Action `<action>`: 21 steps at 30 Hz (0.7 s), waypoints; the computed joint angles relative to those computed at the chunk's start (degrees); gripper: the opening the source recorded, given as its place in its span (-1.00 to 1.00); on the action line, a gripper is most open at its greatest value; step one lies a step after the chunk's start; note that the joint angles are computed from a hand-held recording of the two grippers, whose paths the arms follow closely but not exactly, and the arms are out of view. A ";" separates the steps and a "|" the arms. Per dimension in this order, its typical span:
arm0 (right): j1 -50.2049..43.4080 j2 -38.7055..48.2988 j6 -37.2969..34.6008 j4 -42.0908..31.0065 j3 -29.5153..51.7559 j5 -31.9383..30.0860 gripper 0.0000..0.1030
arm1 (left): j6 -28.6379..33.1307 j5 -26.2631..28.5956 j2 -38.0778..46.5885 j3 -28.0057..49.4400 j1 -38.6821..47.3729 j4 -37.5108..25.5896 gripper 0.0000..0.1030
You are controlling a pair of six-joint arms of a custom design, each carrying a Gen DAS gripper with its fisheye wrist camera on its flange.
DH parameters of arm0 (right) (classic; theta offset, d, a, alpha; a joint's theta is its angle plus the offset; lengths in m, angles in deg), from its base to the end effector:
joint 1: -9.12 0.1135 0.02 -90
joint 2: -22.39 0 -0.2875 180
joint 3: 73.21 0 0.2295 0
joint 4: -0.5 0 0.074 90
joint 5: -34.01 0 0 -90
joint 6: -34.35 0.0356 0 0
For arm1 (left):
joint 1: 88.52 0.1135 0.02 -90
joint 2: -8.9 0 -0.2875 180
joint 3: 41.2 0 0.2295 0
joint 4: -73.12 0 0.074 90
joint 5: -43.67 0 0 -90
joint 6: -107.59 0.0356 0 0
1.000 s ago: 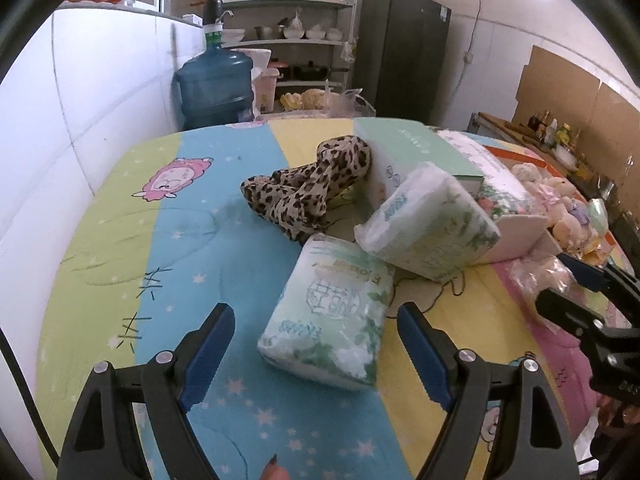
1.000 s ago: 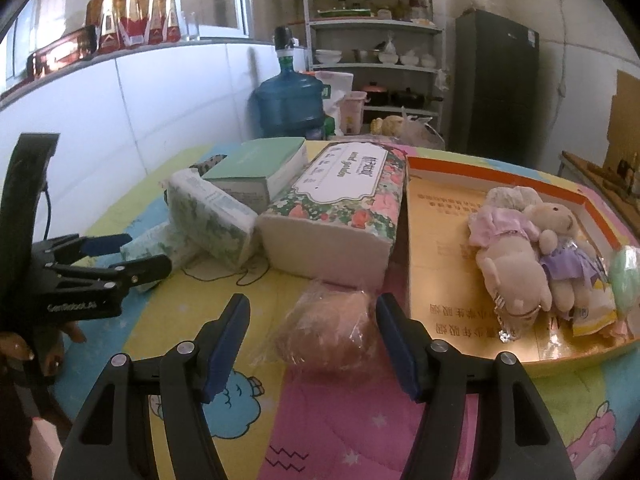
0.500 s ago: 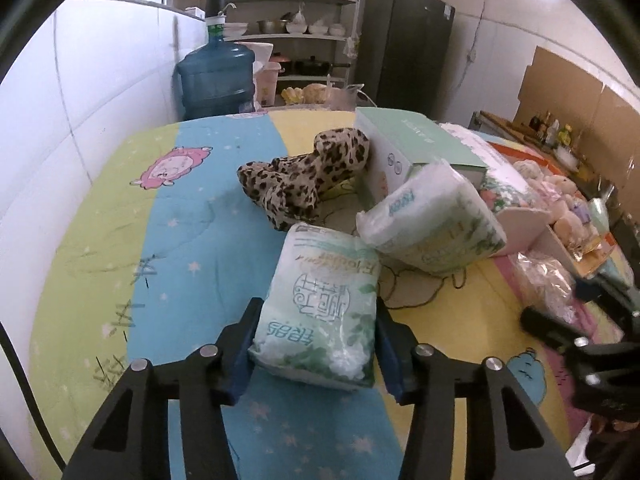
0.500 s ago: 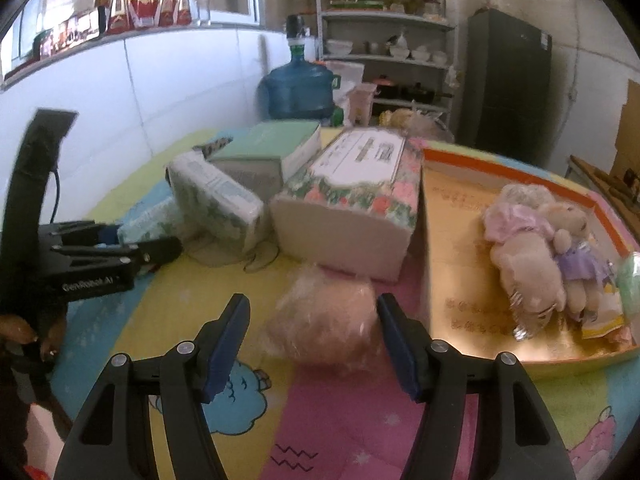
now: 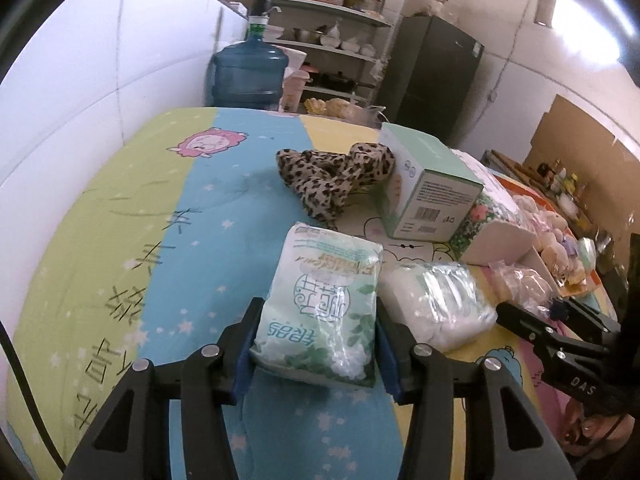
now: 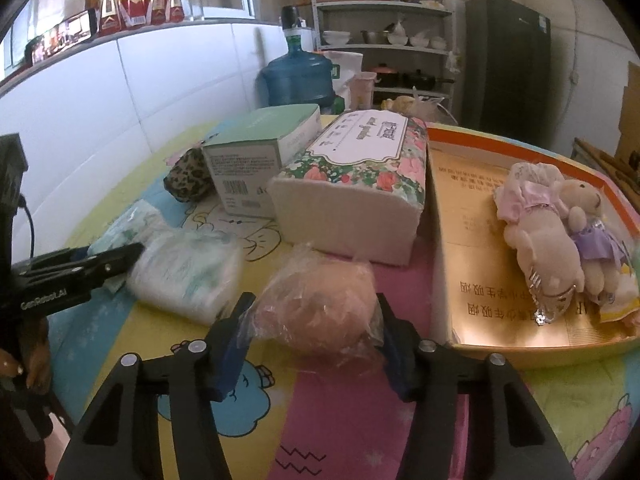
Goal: Organize soft objects
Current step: 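Lift the wipes pack and pink-wrapped bun with both tools toward the box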
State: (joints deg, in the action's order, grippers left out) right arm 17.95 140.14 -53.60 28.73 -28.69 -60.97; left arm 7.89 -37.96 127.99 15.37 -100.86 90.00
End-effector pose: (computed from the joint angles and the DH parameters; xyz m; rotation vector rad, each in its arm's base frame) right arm 0.2935 0.0487 0.0708 -0.1820 2.3539 0.1949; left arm 0.3330 -0.0782 0.0830 0.1260 2.3823 -0.3571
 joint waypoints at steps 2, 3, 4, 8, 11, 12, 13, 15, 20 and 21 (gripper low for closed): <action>0.07 0.03 0.02 -0.31 0.36 -0.04 0.08 | -0.62 0.28 -0.30 -0.49 0.26 0.62 -0.03; 0.15 0.01 0.05 -0.11 0.21 -0.11 0.07 | -0.90 0.34 -0.52 -0.93 0.35 1.11 -0.03; 0.36 -0.24 0.16 0.06 -0.10 -0.10 0.07 | -1.25 0.13 -0.72 -1.42 0.11 1.61 -0.04; 0.68 -1.34 0.16 1.31 -1.62 -0.25 0.07 | -1.96 -0.10 -1.76 -2.84 -0.13 2.69 -0.06; 1.03 -2.33 0.34 2.12 -2.63 0.01 0.07 | -2.35 -0.34 -2.69 -3.80 -0.51 3.18 -0.06; 1.10 -2.79 0.37 2.36 -3.09 0.05 0.07 | -2.59 -0.54 -3.06 -4.07 -0.73 3.22 -0.06; 1.12 -3.09 0.35 2.51 -3.29 0.04 0.07 | -2.58 -0.50 -3.16 -4.26 -0.66 3.36 -0.06; 1.04 -3.91 0.23 3.55 -4.60 -0.09 0.07 | -2.90 -1.01 -3.89 -4.73 -1.21 3.23 -0.06; 1.16 -5.72 0.33 4.09 -5.97 -0.24 0.07 | -3.64 -2.73 -5.55 -5.68 -2.67 2.92 -0.07; 1.10 -6.13 0.37 4.19 -6.28 -0.38 0.07 | -3.87 -3.12 -5.86 -5.84 -2.99 2.84 -0.07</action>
State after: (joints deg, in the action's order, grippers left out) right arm 19.05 134.00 -53.23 32.92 -34.97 -61.36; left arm 4.02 -41.08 122.12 9.53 -103.86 92.84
